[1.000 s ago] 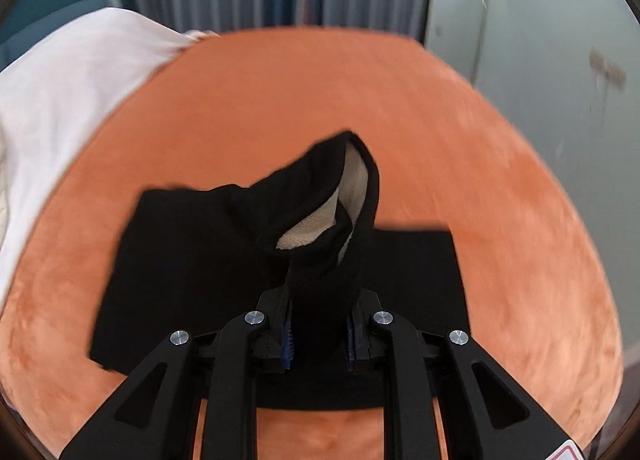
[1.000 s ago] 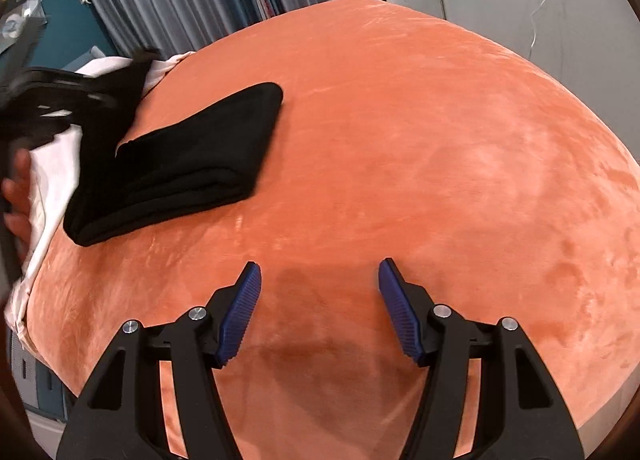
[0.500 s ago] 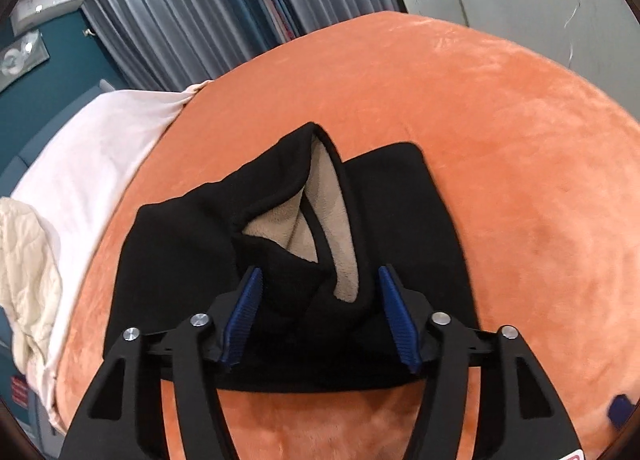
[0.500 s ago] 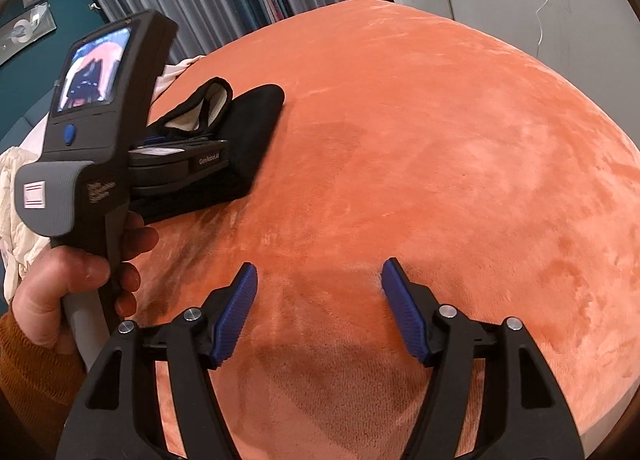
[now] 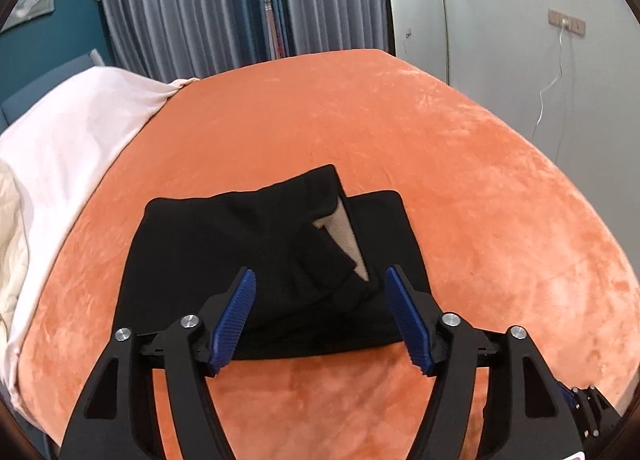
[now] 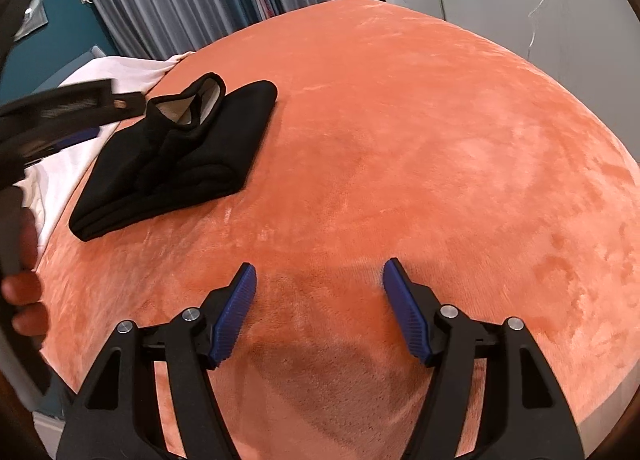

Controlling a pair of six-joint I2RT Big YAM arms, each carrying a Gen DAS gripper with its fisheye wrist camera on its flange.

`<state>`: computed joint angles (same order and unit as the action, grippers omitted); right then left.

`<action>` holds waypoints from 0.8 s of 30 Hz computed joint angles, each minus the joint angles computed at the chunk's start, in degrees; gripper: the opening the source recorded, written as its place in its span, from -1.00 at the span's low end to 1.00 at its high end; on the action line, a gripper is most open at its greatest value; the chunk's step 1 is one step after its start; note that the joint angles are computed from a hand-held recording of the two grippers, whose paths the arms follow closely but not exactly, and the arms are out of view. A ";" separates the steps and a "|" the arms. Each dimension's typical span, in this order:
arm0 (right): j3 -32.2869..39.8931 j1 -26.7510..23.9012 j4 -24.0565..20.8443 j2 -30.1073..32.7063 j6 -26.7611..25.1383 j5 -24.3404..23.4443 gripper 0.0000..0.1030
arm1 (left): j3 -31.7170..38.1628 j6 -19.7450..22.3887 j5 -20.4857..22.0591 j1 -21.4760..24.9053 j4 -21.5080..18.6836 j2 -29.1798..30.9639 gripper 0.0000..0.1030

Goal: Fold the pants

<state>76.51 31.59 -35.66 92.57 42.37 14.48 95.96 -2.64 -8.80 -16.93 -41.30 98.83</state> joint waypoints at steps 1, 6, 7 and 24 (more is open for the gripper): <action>0.50 0.06 -0.57 0.22 0.35 0.16 0.30 | 0.26 -0.51 0.78 0.56 -0.12 0.14 0.31; 3.87 -0.19 -2.32 0.58 1.09 0.95 0.30 | -2.46 -1.64 5.05 5.67 0.00 -2.59 0.48; 5.79 -0.35 -2.85 0.90 -0.13 1.86 0.30 | -4.05 -1.35 4.20 7.46 1.01 -3.56 0.50; 65.46 -3.65 -28.30 39.88 -3.27 -17.94 0.67 | -8.52 -2.06 3.06 22.27 -0.45 -3.07 0.52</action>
<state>141.98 27.94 -63.96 132.45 39.10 -3.46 87.43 -4.70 -5.74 5.34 -41.75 95.76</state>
